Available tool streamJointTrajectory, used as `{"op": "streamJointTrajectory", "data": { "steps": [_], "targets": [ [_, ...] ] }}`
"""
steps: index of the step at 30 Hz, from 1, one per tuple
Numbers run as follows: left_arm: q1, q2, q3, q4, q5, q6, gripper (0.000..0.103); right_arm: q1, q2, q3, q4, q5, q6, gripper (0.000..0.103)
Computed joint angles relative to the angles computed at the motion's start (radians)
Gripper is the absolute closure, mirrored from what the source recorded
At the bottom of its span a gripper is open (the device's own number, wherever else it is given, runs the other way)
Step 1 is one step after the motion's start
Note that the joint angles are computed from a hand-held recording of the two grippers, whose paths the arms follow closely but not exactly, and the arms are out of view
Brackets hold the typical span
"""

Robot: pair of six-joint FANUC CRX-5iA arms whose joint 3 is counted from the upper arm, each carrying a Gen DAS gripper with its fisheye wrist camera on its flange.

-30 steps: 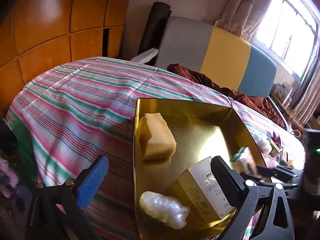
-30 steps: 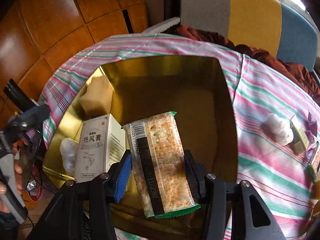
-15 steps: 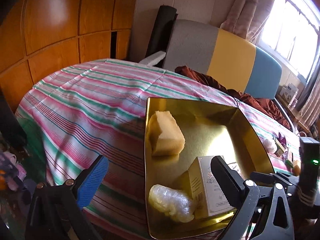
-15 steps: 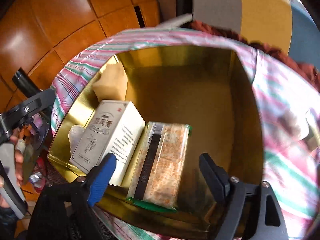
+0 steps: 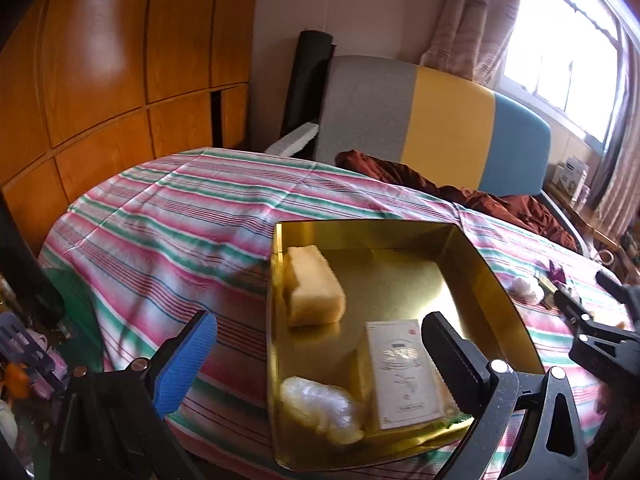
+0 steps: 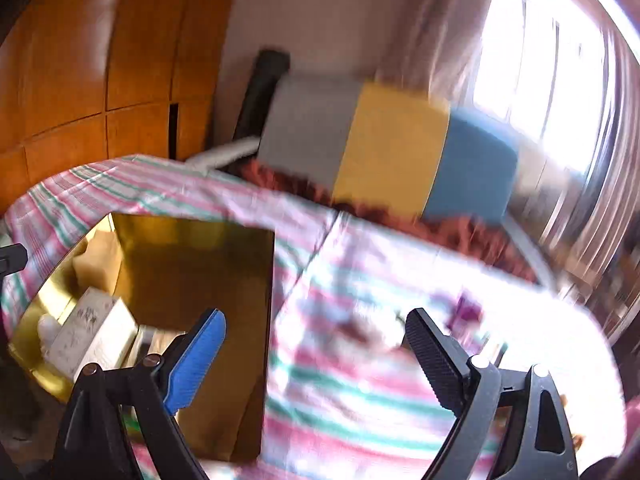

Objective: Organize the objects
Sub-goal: 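Return both grippers to the remaining items on the tablecloth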

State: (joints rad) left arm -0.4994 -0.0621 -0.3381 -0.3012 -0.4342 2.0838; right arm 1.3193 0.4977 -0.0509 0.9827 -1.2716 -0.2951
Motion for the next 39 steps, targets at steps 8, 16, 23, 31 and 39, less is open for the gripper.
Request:
{"op": "streamJointTrajectory", "data": {
  "steps": [8,16,23,31,39],
  "targets": [
    [-0.045,0.028,0.021,0.053,0.003,-0.091,0.0,-0.001,-0.141,-0.161,-0.156,0.035,-0.098,0.014],
    [-0.062,0.067,-0.028,0.416,0.097,-0.471,0.0,0.066,-0.439,-0.468,-0.174,0.01,-0.372,0.011],
    [-0.13,0.156,-0.019,0.797,0.08,-0.841,0.0,0.189,-0.619,-0.619,-0.235,-0.227,-0.697,0.008],
    [-0.25,0.34,0.197,0.826,-0.078,-0.923,0.0,0.356,-0.77,-0.782,-0.289,-0.333,-1.255,0.006],
    [-0.362,0.521,0.424,0.808,-0.167,-1.046,0.0,0.394,-0.816,-0.838,-0.258,-0.328,-1.366,0.006]
  ]
}}
